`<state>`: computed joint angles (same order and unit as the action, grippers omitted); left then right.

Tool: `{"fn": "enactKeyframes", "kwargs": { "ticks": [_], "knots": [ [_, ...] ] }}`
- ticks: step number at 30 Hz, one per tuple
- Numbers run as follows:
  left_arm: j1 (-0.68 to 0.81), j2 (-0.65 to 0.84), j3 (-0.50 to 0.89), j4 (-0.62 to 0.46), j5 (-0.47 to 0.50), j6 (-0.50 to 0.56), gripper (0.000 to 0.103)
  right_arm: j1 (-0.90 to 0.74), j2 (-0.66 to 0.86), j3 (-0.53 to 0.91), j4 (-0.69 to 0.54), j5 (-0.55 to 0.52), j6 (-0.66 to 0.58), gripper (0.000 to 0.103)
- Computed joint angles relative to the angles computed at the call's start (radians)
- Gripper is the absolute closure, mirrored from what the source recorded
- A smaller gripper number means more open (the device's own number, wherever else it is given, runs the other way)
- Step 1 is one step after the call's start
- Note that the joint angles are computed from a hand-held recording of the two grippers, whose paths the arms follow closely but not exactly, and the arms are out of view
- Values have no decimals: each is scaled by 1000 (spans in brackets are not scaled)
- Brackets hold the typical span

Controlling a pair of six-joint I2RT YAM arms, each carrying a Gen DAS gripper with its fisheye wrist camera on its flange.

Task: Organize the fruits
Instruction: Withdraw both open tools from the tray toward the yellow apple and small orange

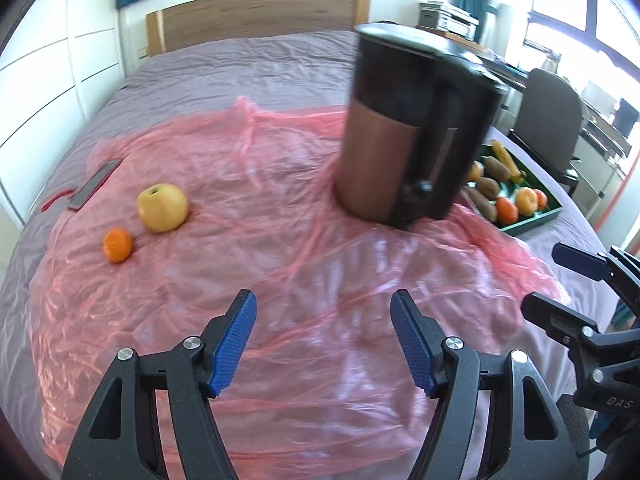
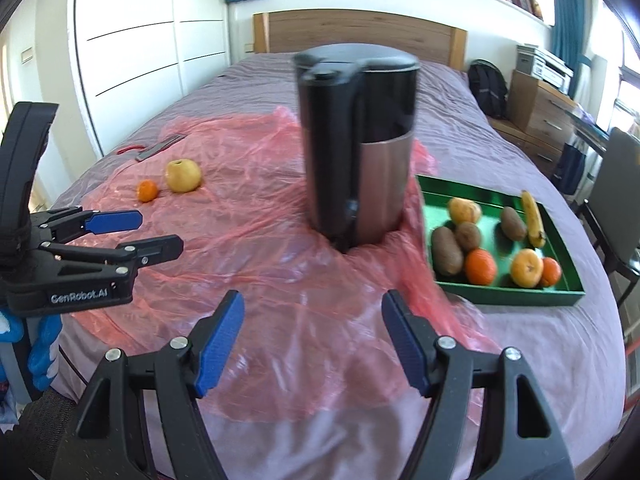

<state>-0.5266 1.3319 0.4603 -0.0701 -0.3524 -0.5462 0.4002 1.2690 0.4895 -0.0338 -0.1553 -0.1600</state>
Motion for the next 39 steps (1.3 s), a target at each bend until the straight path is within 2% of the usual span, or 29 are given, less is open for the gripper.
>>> {"fn": "enactKeyframes", "kwargs": {
  "ticks": [9, 15, 19, 26, 30, 39],
  "knots": [
    [338, -107, -172, 92, 110, 144, 39, 221, 224, 99, 93, 73, 70, 0],
    [606, -90, -233, 200, 210, 266, 39, 290, 363, 203, 116, 84, 86, 0],
    [778, 11, -240, 316, 286, 352, 39, 324, 455, 292, 122, 84, 95, 0],
    [947, 232, -182, 487, 369, 427, 39, 384, 644, 506, 125, 85, 102, 0],
    [994, 361, -123, 564, 391, 441, 39, 406, 761, 652, 124, 76, 110, 0],
    [1016, 618, 45, 668, 405, 468, 39, 442, 1063, 1049, 67, 43, 119, 0]
  ]
}}
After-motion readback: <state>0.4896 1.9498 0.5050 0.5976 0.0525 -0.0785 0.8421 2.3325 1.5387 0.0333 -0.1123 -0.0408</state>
